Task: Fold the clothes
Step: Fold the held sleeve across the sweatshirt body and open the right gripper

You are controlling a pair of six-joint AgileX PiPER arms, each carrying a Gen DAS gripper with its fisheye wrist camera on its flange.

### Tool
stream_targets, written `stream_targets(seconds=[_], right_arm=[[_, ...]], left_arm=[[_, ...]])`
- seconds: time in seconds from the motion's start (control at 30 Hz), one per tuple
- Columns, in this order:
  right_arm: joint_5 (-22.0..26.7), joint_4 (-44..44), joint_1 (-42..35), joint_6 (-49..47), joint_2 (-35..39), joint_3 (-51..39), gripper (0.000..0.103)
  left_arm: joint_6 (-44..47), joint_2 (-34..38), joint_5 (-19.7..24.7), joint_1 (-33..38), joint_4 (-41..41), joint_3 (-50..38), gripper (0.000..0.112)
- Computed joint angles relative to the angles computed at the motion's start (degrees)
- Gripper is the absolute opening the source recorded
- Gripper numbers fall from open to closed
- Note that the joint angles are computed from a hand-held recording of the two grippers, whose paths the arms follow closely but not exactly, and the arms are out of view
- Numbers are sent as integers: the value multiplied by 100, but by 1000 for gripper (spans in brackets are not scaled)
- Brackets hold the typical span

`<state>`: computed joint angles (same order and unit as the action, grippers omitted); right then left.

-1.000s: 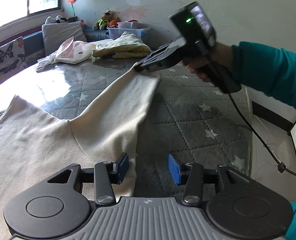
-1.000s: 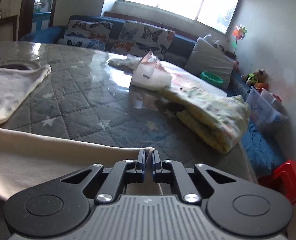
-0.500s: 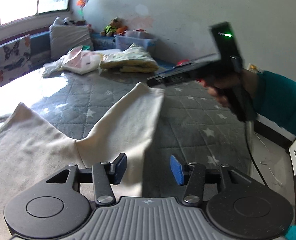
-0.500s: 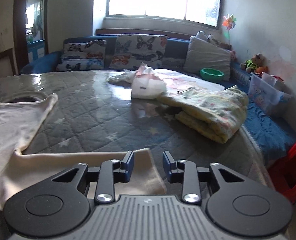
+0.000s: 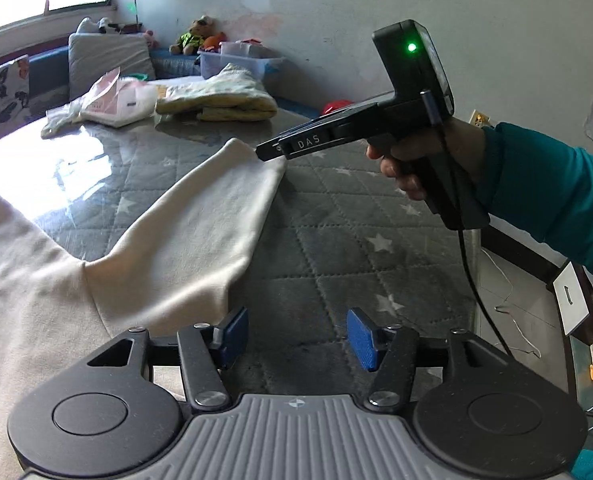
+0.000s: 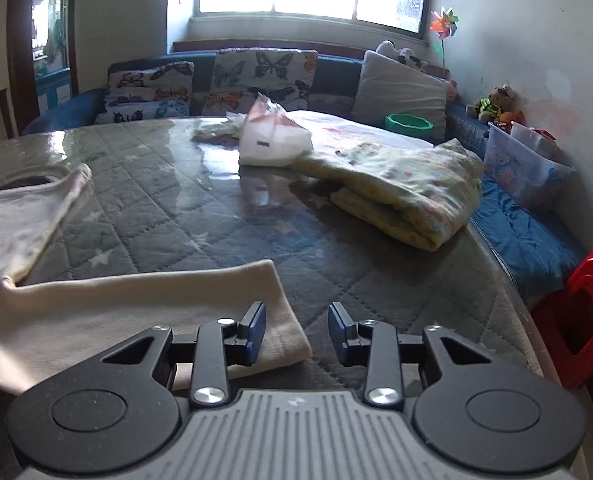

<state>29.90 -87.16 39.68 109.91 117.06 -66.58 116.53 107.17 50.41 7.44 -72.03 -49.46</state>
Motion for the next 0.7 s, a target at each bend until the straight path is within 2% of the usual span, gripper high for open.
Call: stream_targets(seconds=[0.13, 0.23, 0.37, 0.53, 0.57, 0.63, 0.7], right_arm=[[-119, -315, 148, 287, -140, 143, 39], [-211, -425, 220, 379, -142, 171, 47], [-253, -165, 284, 43, -31, 73, 49], [-71, 259, 248, -317, 53, 25, 52], [-30, 299, 235, -346, 52, 24, 52], [52, 375, 209, -398, 51, 22, 52], [28, 170, 246, -213, -25, 89, 52]], left_arm=[[222, -157, -32, 63, -497, 62, 63], [76, -84, -237, -26, -715, -64, 68], [-133, 104, -514, -290, -626, -238, 68], [-123, 228, -453, -413, -491, -172, 71], [-27, 216, -446, -428, -545, -109, 75], [185, 185, -430, -458, -672, 25, 76], [160, 157, -349, -437, -627, 67, 76]])
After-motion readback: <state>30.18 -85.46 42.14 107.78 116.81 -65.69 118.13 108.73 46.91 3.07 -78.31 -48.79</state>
